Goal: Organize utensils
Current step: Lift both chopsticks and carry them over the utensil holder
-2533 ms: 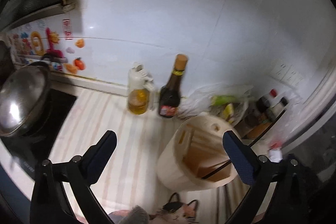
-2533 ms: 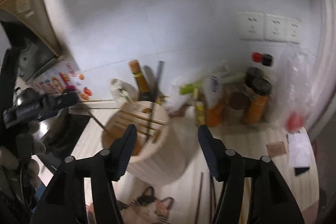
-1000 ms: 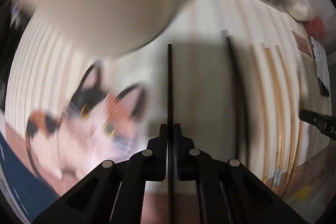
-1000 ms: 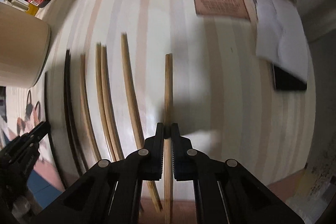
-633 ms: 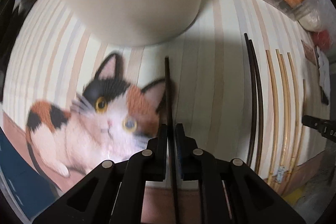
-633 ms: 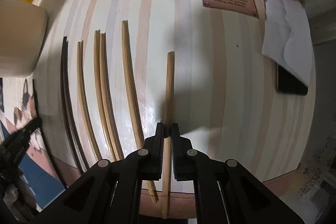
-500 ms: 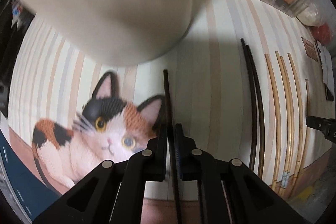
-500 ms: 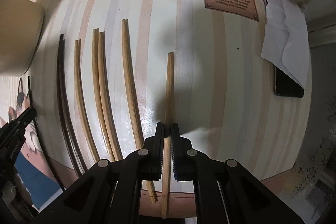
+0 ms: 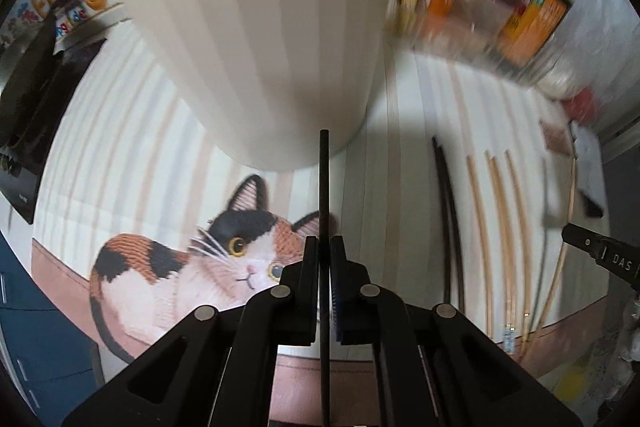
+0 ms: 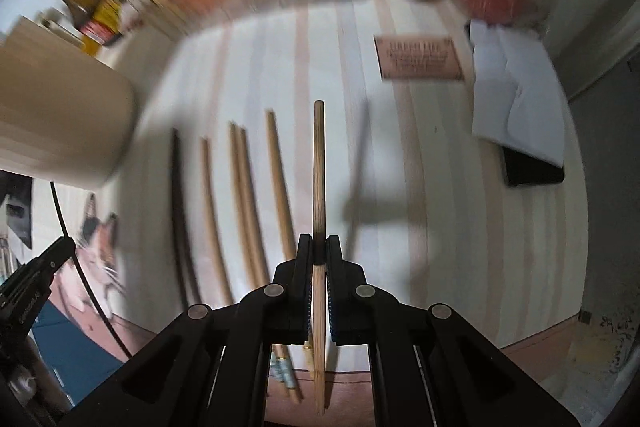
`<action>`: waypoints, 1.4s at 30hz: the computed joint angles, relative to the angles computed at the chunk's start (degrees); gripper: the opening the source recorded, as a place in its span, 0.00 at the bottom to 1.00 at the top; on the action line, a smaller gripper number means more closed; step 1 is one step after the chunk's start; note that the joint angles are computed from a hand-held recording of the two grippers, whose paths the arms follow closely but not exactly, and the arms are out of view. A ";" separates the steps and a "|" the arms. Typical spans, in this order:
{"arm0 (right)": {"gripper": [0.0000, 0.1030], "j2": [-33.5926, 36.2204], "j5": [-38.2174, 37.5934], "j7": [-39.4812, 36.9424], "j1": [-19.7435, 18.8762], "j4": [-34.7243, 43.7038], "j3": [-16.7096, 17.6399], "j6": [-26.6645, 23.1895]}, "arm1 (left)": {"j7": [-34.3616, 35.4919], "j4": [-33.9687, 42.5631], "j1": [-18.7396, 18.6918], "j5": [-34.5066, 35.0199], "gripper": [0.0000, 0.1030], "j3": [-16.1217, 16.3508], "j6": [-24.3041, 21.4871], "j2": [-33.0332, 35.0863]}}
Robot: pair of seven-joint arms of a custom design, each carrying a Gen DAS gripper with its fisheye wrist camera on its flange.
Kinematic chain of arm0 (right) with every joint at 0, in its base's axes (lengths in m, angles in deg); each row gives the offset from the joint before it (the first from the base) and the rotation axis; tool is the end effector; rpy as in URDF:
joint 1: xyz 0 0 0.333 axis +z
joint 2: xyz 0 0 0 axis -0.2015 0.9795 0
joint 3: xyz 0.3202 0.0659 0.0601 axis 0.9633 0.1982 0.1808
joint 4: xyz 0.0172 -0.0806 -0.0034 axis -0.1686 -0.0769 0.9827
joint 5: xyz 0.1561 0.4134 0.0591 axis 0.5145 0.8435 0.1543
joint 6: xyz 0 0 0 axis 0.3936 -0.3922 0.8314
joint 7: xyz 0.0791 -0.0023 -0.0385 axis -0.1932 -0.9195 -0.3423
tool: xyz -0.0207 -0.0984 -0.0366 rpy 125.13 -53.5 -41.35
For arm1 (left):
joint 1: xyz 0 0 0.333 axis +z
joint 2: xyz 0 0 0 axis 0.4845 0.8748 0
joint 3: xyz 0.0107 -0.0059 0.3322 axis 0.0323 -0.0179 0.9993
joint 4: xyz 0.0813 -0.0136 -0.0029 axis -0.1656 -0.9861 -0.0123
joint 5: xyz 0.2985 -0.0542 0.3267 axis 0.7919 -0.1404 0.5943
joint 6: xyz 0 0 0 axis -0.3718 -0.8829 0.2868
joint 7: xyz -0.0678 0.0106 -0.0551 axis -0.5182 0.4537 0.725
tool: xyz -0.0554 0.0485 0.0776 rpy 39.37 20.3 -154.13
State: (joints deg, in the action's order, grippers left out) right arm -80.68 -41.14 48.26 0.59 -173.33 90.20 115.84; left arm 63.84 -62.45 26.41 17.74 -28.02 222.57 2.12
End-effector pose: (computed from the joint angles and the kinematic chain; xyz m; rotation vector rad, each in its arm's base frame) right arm 0.5679 0.1497 0.3899 -1.5099 2.5326 -0.1275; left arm 0.6348 -0.1243 0.4475 -1.7499 2.3893 -0.3858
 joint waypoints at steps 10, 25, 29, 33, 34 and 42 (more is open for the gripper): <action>0.06 -4.94 -2.47 -0.76 -1.97 -1.08 1.01 7.78 | 3.57 -1.83 1.51 -5.99 0.03 1.86 3.09 -5.83; 0.06 -2.04 -7.90 -1.59 0.09 11.47 2.88 20.59 | 7.26 0.11 1.14 -16.82 0.03 6.40 8.73 -13.15; 0.06 2.56 -10.24 -1.86 1.64 19.18 2.39 23.85 | 7.20 4.29 1.22 -18.79 0.03 6.94 9.73 -12.58; 0.06 9.11 -13.89 -0.67 4.55 28.88 0.08 25.05 | 6.91 10.88 1.89 -18.89 0.03 6.65 12.07 -9.14; 0.06 10.94 -14.91 -0.09 5.65 31.73 -0.84 24.78 | 6.56 12.23 2.17 -18.82 0.03 6.43 12.36 -8.34; 0.06 23.16 -18.94 3.62 13.10 46.96 -8.84 24.81 | 4.20 24.86 4.82 -15.31 0.03 3.28 10.30 2.17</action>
